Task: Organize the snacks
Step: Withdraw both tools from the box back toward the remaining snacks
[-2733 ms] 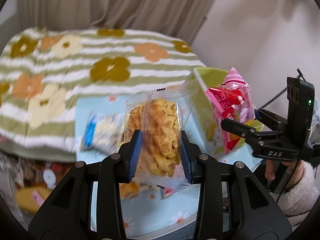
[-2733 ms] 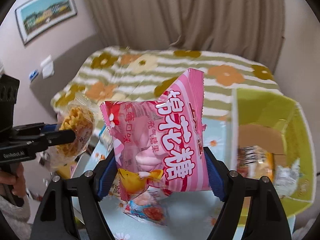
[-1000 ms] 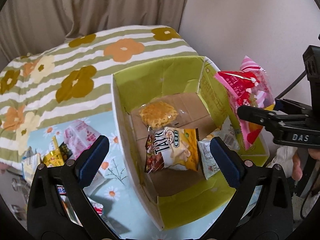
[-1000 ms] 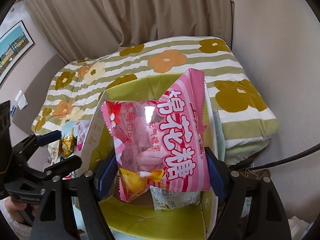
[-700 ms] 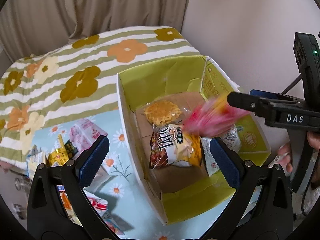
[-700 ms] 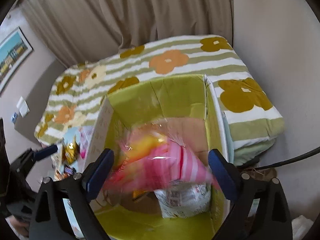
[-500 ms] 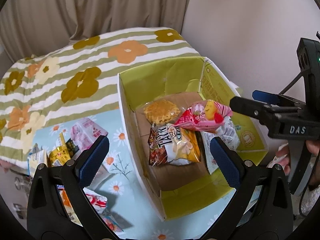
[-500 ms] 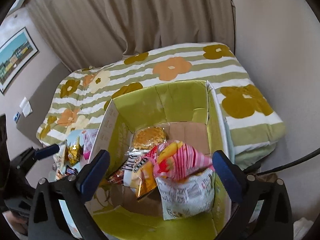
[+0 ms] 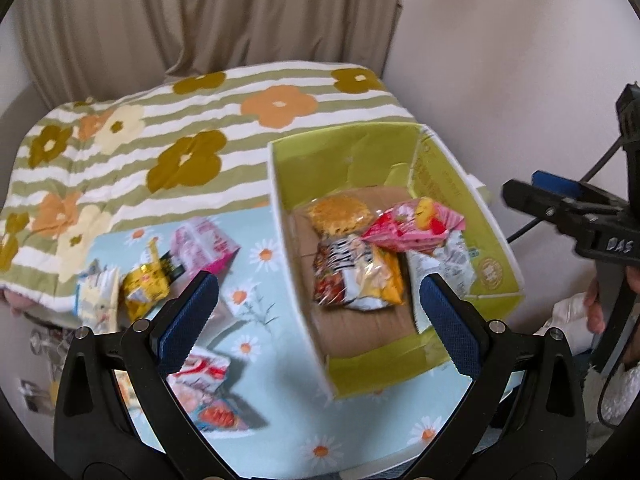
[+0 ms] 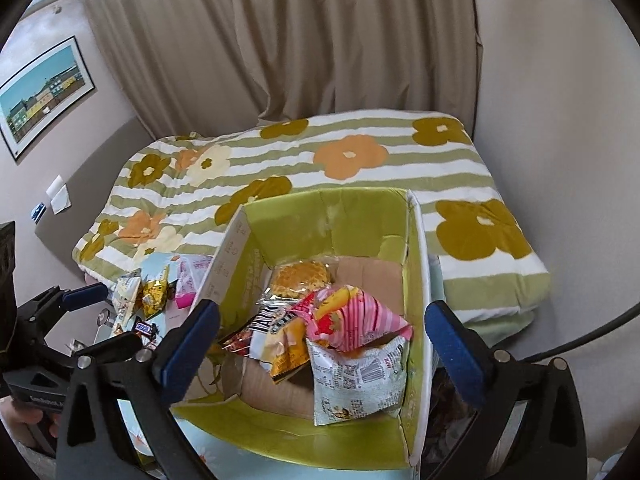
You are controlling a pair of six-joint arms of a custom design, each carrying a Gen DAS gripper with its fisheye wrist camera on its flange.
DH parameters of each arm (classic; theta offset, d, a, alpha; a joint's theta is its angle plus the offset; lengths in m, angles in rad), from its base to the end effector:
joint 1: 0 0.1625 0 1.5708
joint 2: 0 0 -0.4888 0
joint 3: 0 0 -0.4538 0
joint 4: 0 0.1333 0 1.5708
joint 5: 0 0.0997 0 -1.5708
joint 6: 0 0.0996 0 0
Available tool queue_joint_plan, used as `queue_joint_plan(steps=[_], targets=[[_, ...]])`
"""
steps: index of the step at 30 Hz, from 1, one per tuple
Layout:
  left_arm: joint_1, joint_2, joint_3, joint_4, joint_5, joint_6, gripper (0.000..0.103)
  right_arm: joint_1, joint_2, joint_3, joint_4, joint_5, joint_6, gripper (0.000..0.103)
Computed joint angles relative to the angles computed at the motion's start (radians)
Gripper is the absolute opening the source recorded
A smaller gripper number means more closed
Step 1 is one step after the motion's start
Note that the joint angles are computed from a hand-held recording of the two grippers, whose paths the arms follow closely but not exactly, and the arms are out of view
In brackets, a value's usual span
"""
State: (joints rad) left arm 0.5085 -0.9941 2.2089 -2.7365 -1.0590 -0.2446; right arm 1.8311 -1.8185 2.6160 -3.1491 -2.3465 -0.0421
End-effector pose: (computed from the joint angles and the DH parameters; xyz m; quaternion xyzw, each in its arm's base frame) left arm -0.3656 -0.4122 0.0553 0.3902 0.8850 -0.1350 0.2153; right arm 0.1433 -0.2909 0.3313 -0.0133 -0.8680 0.3883 0.3093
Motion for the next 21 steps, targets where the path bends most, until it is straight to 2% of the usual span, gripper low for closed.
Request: queue_joint_plan(steps=[4,8,13,21], targets=[[0.007,-0.046,0.029,0.035,0.033,-0.029,0.100,0.034,0.026,-0.006,-0.026,0.016,-0.010,0.102],[0.021,-0.119,0.068,0.042,0.071,-0.038,0.100,0.096,0.095,-0.025,-0.048,0.010,0.012,0.102],[0.067,-0.240,0.107,0.068,0.116,-0.002,0.100,0.188,0.234,-0.059,-0.109,-0.028,0.049,0.102],[0.200,-0.399,0.113,0.151,0.119,0.128,0.100,0.306,0.501,-0.127,-0.211,-0.115,0.206,0.102]])
